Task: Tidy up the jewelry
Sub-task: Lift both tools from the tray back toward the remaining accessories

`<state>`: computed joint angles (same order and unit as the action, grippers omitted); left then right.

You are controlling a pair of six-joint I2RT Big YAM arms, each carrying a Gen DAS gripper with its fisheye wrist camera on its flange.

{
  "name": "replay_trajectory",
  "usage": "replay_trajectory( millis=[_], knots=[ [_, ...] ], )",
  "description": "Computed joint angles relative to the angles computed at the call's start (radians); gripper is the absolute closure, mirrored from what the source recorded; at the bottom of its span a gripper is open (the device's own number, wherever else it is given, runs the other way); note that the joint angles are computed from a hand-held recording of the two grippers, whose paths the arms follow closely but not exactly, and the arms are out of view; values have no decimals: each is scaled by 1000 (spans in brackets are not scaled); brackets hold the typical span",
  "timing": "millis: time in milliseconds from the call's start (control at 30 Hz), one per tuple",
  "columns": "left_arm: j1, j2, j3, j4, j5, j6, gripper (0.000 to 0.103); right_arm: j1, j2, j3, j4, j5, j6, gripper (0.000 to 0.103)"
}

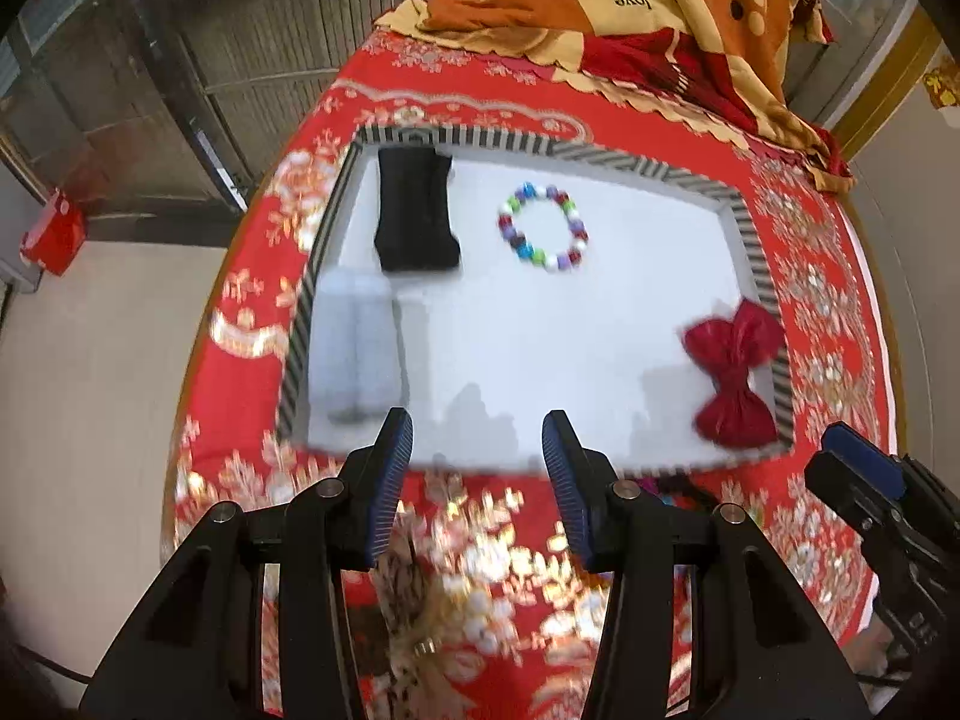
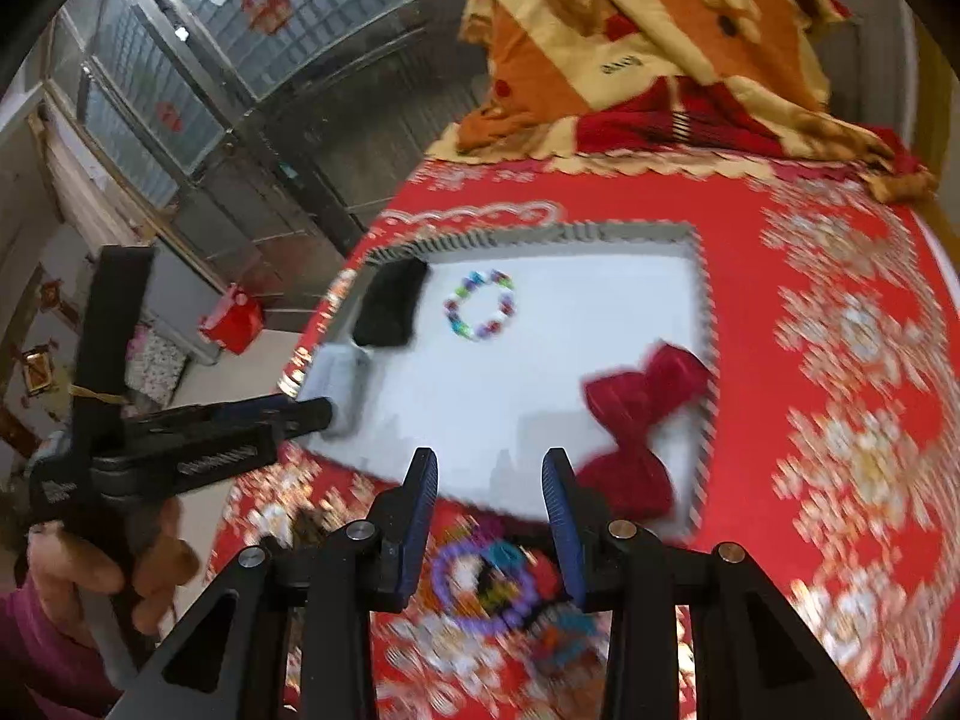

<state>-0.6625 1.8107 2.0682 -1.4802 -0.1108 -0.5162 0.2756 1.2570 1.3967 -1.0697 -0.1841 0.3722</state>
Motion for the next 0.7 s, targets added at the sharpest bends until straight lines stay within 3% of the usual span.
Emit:
replay_trajectory(
  millis=[500,700],
  knots=[
    [-79,-121,-234,56,65,-67,59,4,-212,-260,-50,27,49,65],
    [-115,-119,-263,78,85,10,58,0,-245,-295,-61,20,63,65]
  ],
)
